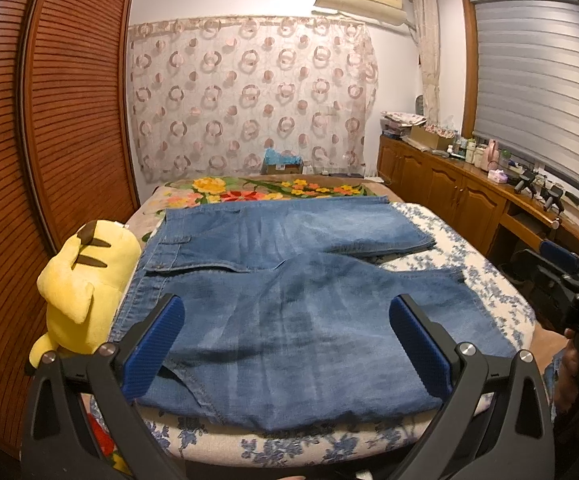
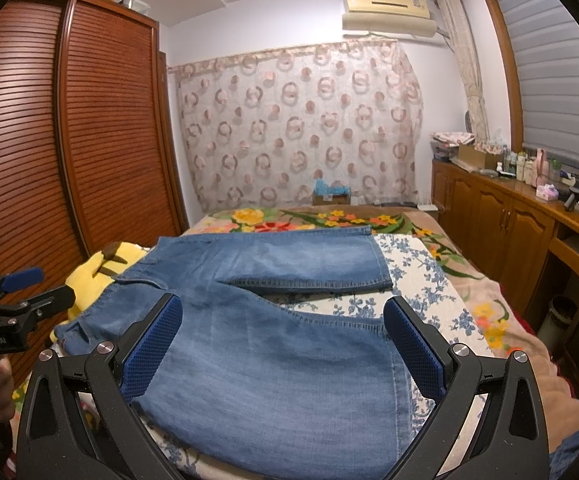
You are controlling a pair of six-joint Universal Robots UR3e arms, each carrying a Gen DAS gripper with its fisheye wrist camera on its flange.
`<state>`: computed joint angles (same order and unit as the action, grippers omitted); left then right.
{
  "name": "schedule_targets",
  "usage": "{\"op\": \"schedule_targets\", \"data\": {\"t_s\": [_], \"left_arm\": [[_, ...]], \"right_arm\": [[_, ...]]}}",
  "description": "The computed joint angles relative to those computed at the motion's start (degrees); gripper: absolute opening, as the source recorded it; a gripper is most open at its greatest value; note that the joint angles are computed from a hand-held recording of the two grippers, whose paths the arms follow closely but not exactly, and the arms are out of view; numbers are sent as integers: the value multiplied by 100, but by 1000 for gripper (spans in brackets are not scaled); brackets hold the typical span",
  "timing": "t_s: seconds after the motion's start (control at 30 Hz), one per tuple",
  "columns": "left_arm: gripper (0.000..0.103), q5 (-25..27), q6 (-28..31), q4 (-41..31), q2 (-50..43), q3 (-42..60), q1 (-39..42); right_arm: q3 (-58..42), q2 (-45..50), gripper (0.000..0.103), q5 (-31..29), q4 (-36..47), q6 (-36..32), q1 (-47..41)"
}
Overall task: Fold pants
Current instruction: 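Move both grippers toward the hem of the flat blue jeans, then close the left gripper on the waistband while the right gripper grasps the leg hem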
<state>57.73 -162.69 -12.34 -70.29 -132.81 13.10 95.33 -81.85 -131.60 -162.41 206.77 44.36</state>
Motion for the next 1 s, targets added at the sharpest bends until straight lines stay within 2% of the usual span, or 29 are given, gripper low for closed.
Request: {"op": "schedule_targets", "data": {"t_s": [0.13,0.5,1.0], "left_arm": [[103,-94,164,-346,-38,125,318],[103,-370,675,-397,-453,71,1389],[103,-461,1002,-186,-1002,13,2088]], "right_arm": [[23,-36,102,20,167,42,16],[746,-384,102,600,100,44,-468],[1300,-780,102,930,164,-24,-853]]}}
